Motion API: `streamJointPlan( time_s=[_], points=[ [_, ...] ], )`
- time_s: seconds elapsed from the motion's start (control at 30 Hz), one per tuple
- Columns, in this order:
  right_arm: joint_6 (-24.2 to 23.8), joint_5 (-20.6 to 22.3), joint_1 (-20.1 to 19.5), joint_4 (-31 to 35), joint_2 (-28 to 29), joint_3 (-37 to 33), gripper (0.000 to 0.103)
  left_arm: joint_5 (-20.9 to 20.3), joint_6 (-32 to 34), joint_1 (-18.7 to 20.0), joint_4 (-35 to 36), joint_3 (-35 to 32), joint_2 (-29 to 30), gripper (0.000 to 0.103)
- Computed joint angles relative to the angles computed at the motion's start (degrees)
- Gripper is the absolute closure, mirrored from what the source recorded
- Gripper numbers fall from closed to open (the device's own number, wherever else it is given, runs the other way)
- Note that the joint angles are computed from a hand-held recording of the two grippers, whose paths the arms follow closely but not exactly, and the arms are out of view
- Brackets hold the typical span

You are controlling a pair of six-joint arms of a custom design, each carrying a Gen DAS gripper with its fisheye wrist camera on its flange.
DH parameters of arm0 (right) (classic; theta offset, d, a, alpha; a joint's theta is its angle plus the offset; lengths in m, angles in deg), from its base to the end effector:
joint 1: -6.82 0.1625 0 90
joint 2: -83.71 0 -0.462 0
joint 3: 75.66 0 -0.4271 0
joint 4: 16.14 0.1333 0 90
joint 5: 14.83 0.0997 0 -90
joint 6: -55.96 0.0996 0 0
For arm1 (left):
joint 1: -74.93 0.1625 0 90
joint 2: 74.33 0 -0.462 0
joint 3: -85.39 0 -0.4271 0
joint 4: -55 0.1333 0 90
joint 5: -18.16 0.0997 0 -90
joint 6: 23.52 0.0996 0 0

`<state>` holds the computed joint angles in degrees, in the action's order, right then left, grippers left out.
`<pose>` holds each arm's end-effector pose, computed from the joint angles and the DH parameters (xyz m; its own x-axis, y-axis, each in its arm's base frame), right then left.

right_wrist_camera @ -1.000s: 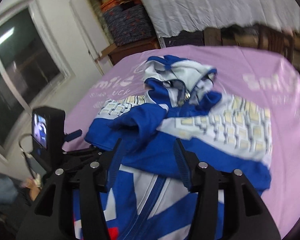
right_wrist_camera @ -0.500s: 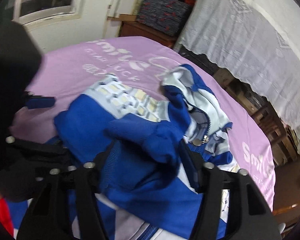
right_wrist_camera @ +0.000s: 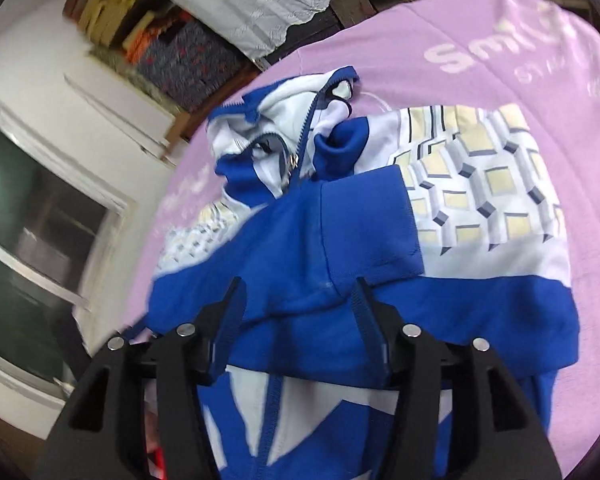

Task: Fold large clothes

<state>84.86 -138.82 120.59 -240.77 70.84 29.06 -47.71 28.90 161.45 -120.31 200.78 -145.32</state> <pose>0.2991 -0.4866 -0.1544 -0.9413 0.3363 0.0310 0.1817 0.5816 -0.7929 0.1379 -0.6000 0.2971 -0.5291 0.4686 -0.7074 0.7628 0.6279 -0.1545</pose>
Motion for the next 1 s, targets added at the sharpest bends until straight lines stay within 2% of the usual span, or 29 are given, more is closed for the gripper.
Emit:
streamJointPlan(
  time_s=[0.17, 0.23, 0.3, 0.43, 0.53, 0.63, 0.73, 0.8, 0.87, 0.93, 1.0],
  points=[
    [1.6, -0.5, -0.1, -0.4, -0.1, 0.2, 0.049, -1.4, 3.8, -0.1, -6.0, 1.9, -0.4, 0.048],
    [4.2, -3.0, 0.7, -1.1, 0.3, 0.4, 0.049, -0.4, 5.2, -0.2, -9.1, 2.1, 0.1, 0.046],
    [5.7, -5.0, 1.0, -2.1, 0.2, 0.9, 0.045, 0.3, 4.9, -0.2, -9.1, 1.8, 0.4, 0.041],
    [7.4, -5.0, 0.2, -1.7, 0.2, 1.1, 0.045, 1.0, 6.1, -0.4, -10.9, 1.9, 1.0, 0.041],
    [5.7, -6.6, 0.2, -1.1, 1.0, -0.6, 0.045, 0.6, 5.7, -0.1, -9.6, 1.5, 0.9, 0.043],
    [5.6, -6.7, 0.1, -0.7, 1.3, -1.2, 0.058, 0.6, 3.9, 0.2, -6.1, 0.4, 0.9, 0.05],
    [7.0, -5.8, 0.3, -3.9, 1.2, 0.5, 0.059, 0.7, 3.0, 0.3, -5.1, 0.0, 0.8, 0.05],
    [7.1, -8.1, 1.1, -5.6, 1.4, 0.8, 0.056, 1.0, 3.9, 0.2, -6.6, 0.6, 0.8, 0.05],
    [6.8, -10.4, 1.6, -6.1, 1.4, 0.6, 0.047, 0.8, 5.2, 0.0, -8.5, 1.3, 0.7, 0.05],
    [6.9, -9.2, 0.8, -5.4, 1.2, 0.5, 0.047, 0.2, 6.4, -0.1, -10.7, 2.1, 0.7, 0.049],
    [6.3, -6.1, -0.5, -4.5, 1.3, -0.4, 0.047, 0.8, 7.1, -0.2, -11.9, 2.1, 1.2, 0.048]
  ],
)
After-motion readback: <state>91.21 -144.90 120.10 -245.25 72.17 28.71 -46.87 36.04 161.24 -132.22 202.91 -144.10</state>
